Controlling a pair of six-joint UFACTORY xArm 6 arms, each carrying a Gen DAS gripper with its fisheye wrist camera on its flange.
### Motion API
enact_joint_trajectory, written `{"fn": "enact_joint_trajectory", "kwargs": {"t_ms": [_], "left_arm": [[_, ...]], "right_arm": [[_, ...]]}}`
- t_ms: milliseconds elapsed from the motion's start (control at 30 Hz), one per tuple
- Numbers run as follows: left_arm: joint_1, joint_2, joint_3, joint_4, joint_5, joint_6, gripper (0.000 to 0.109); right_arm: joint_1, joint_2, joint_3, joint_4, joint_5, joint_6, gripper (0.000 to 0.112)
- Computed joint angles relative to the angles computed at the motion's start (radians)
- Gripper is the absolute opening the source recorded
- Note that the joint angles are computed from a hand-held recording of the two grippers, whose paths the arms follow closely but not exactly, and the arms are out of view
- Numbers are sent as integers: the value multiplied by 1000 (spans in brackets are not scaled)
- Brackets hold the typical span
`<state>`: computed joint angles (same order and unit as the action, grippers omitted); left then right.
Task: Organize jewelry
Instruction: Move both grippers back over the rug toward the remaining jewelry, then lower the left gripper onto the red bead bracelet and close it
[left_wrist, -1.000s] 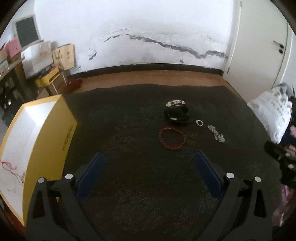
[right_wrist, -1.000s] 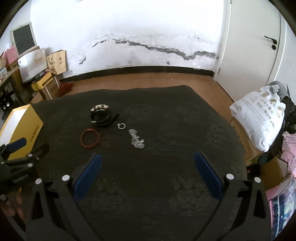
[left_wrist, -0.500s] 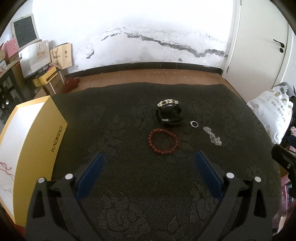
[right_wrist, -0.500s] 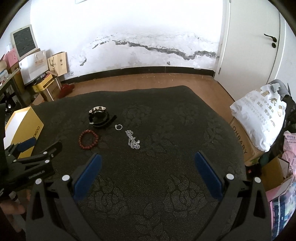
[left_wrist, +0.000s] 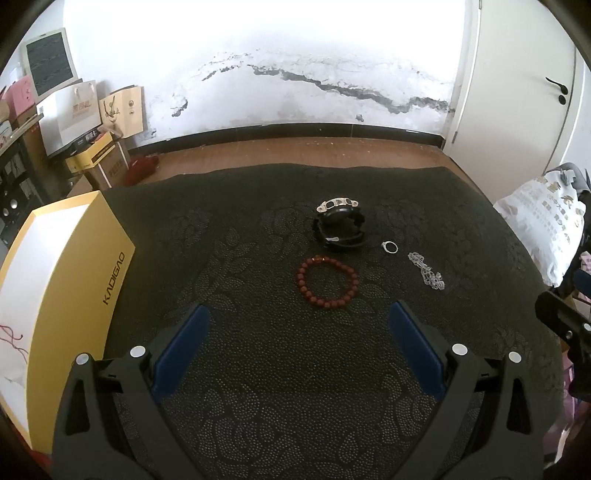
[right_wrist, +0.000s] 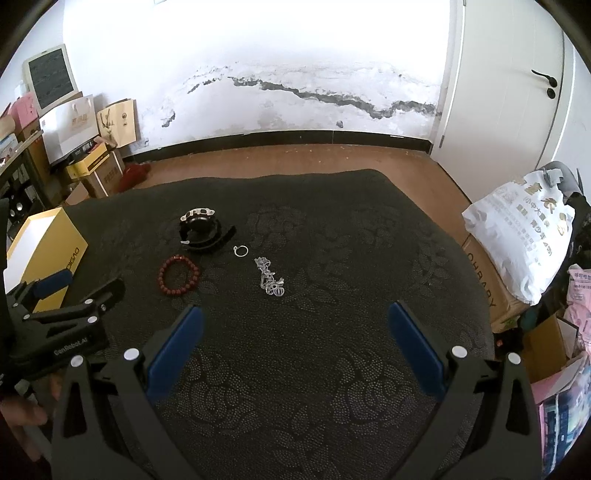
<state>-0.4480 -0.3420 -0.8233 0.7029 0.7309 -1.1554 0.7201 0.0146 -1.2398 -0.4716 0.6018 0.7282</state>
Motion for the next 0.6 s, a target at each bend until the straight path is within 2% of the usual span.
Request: {"fn": "enact_joint_trajectory", "kwargs": {"t_ms": [600], "left_arm": [[3, -1, 2, -3, -3, 3, 95]], "right_arm": [[6, 8, -7, -7, 2, 3, 97]]}}
